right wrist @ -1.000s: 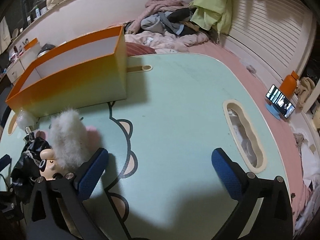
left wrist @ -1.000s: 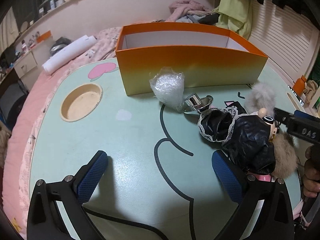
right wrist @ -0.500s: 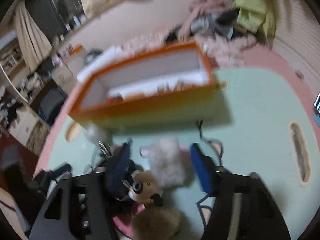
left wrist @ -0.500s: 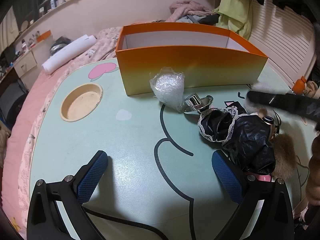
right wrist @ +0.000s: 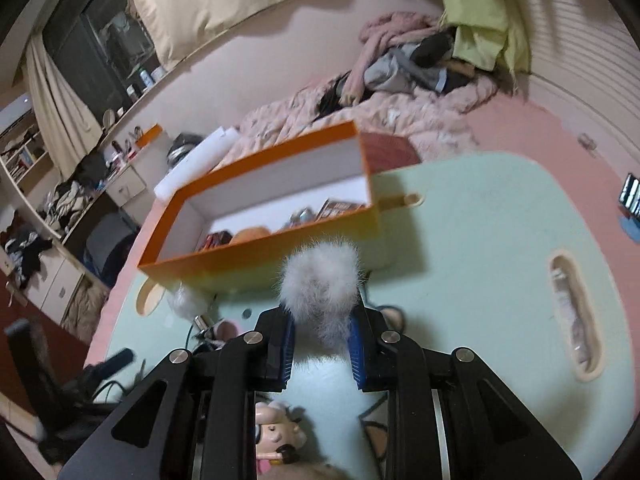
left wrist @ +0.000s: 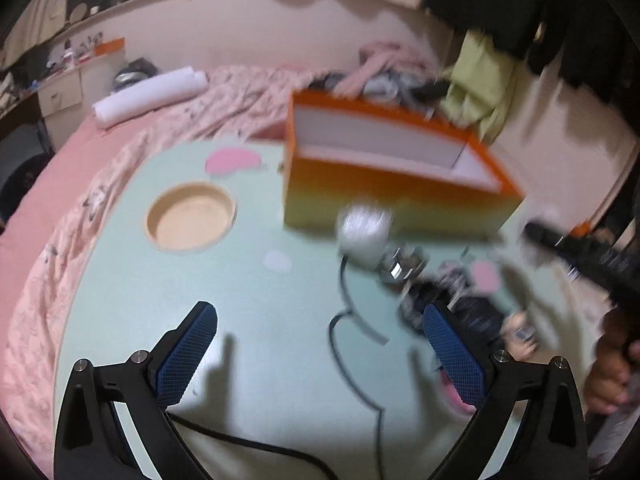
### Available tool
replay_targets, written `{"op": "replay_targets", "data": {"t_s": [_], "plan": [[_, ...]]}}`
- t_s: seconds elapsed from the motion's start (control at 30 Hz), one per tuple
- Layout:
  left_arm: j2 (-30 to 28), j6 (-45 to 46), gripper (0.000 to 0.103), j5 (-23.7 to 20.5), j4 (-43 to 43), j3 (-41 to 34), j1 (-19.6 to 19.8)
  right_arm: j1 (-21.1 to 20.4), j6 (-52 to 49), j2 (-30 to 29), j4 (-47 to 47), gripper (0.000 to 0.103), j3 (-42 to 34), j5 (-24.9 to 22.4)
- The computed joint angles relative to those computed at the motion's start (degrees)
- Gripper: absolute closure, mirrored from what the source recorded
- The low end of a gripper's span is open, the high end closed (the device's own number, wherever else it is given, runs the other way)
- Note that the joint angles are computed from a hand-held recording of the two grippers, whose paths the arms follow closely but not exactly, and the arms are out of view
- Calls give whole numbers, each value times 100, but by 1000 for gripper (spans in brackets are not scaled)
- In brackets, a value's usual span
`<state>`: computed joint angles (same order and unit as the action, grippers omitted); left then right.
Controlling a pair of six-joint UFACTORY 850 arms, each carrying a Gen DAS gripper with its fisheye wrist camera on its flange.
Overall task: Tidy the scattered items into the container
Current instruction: 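Grasp the black cloth bundle with the left tool while the right tool lifts the pompom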
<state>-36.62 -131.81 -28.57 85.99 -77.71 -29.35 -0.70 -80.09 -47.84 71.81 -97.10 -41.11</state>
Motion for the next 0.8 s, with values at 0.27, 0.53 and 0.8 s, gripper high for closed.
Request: {"op": "replay_targets", "data": {"t_s": [0.27, 0.53, 0.8], "plan": [[-464, 999, 5, 876, -394, -865, 61, -66, 366, -115, -118, 79, -188, -47], [-1087, 3846, 43, 744, -2917, -1698, 79, -98, 500, -165, -290, 79, -255, -116], [-693, 1636, 72, 1133, -746, -1041, 93, -100, 505, -196, -309, 79, -300, -182]]}}
